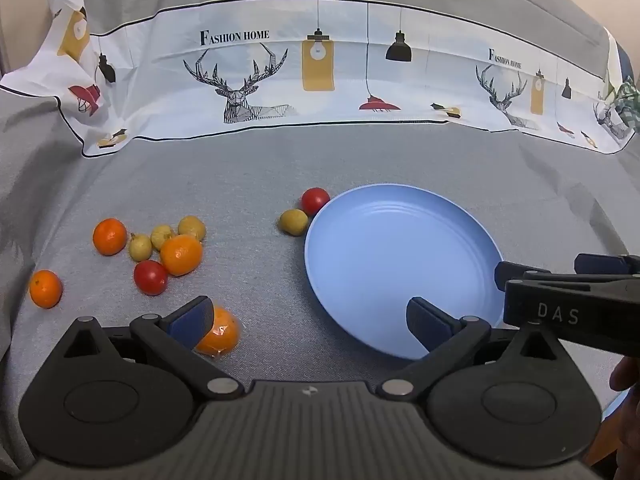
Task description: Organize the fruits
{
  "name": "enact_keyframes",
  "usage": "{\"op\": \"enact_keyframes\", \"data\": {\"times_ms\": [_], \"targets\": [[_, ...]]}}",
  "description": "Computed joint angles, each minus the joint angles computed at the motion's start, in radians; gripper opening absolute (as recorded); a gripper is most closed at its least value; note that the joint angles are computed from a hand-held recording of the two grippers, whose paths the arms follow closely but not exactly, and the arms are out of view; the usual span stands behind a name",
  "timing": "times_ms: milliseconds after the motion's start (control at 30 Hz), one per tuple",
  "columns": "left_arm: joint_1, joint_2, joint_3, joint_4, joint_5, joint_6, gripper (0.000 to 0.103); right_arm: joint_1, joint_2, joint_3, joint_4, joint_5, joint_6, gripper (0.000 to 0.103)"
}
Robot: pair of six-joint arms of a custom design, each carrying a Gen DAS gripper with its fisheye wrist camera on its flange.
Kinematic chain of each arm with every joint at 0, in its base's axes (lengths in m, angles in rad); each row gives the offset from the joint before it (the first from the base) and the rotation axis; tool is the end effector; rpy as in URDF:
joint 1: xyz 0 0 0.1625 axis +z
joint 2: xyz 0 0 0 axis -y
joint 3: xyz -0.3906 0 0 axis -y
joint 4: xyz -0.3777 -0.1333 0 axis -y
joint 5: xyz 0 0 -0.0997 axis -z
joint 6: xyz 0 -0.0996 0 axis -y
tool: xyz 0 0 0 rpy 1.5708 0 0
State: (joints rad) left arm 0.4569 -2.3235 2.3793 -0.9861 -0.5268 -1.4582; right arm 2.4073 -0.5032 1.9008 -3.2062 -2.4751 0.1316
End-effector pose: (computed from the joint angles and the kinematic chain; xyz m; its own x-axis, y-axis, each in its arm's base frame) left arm -0.0469 -0.2675 0.3268 -0.6878 -0.2752 -0.6717 0.3211 0.7145 -0.6216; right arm 0.4219 -0.3067 -0.0575 -0.6416 -0.2465 0.7264 -0.6428 0.6895 -0.3338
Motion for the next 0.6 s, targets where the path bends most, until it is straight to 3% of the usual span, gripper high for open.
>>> {"op": "enact_keyframes", "data": {"times_ms": [267,567,600], "targets": [[-0.005,-0.005,0.002,-0.004,-0.009,0.01,0.103,0.002,-0.007,-0.018,0.047,-0.003,0.014,0.082],[-0.022,-0.039,0.04,0.007,-0.012,-0.019,0.103,0.004,-0.007,-0.004,0.011,-0.01,0.001,0.082],[0.014,-0.03,0.034,-0.041,0.004,0.031,0.102,0.004,-0.006,-0.006,0.01,-0.01,-0.001,0.082]]}}
